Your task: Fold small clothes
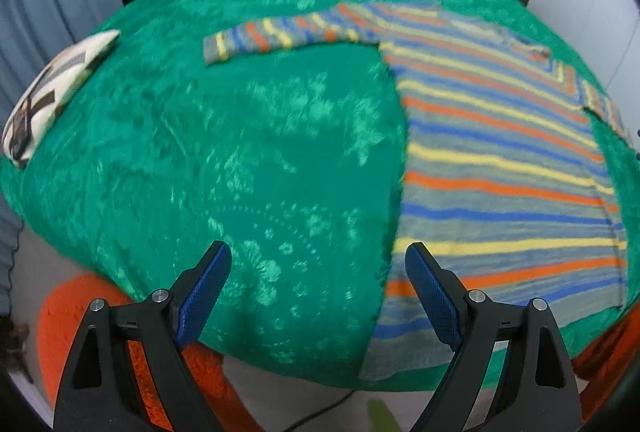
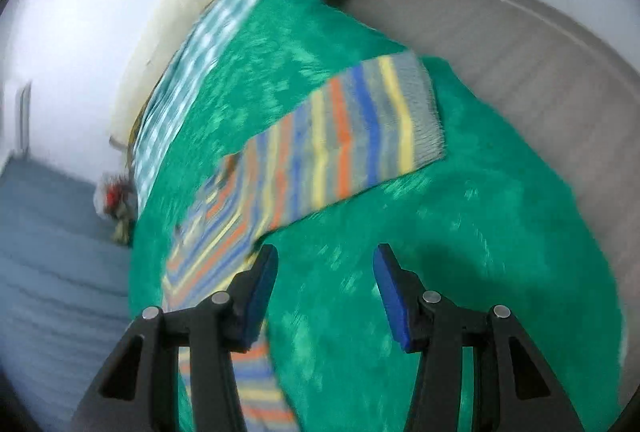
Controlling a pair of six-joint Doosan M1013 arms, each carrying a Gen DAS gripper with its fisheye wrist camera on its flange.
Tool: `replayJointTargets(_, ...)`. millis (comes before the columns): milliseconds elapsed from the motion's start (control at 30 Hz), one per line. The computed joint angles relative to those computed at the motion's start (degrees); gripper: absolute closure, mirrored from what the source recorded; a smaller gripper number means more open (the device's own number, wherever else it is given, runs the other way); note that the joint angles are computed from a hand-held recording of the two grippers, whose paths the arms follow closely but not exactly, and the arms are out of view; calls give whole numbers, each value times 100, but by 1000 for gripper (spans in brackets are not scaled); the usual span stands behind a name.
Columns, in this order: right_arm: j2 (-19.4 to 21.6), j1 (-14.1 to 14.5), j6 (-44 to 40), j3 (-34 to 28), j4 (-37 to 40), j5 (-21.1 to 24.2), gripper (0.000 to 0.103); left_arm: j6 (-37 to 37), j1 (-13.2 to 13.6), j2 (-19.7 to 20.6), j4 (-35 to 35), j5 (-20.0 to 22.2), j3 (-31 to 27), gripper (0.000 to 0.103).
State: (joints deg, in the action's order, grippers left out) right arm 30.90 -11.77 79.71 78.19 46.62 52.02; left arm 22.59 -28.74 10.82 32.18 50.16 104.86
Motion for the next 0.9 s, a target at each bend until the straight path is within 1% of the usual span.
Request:
replayJointTargets(100, 209, -43, 340, -28, 256, -295, 53, 4, 46, 46, -103, 87, -10, 13)
replayJointTargets(133, 260, -77, 347, 23, 569, -433, 54, 10, 61, 64, -150, 112, -20, 13)
replayJointTargets(167, 288, -108, 239, 111, 996, -664, 54, 22, 77, 90, -217, 148, -37, 13)
replayJointTargets(267, 346, -127, -203, 243, 1955, -1154, 54, 96, 117, 155, -398, 161, -71, 13)
replayJointTargets(333, 403, -87, -235, 215, 2117, -1361, 62, 178, 115, 202, -482, 171, -100, 13)
replayJointTargets(367, 458, -61, -28, 106, 1930, -1433, 73, 211, 113, 222, -502, 175, -110, 13)
replayJointTargets(400, 480, -29, 190, 29, 1679, -1457, 87, 226, 100, 236, -498, 180, -116, 13)
replayJointTargets(433, 483, 32, 554, -75, 1189, -1520, 93, 227, 94, 241, -477, 162, -112, 13)
replayJointTargets(467, 446, 93, 758, -162, 741, -1605, 97, 223, 90, 240, -458, 148, -107, 13)
replayJointTargets(500, 411, 124, 664, -225, 592, -1646, 97, 217, 80, 238, -433, 120, -91, 13)
replayJointTargets(533, 320, 206, 269, -276, 556, -1733, 97, 228, 81, 239, -432, 91, -79, 13)
replayJointTargets(600, 189, 362, -458, -410, 455, -1711, 97, 274, 89, 246, -477, 27, -55, 13)
replayJointTargets(667, 119, 571, -1105, -589, 446, -1542, 97, 322, 99, 247, -506, -19, -45, 13)
replayJointTargets(733, 154, 772, -1572, -807, 674, -1198, 97, 338, 109, 216, -510, -85, -16, 13)
replayJointTargets(767, 232, 919, -1785, -991, 831, -951, 97, 330, 114, 201, -516, -111, -3, 13)
replayJointTargets(833, 377, 1120, -1882, -1237, 897, -674, 97, 285, 141, 154, -558, -201, 50, 13)
replayJointTargets(867, 524, 1282, -1871, -1450, 856, -478, 96, 281, 150, 144, -572, -222, 62, 13)
replayJointTargets(900, 580, 1354, -1957, -1479, 967, -339, 84, 275, 157, 130, -585, -249, 79, 13)
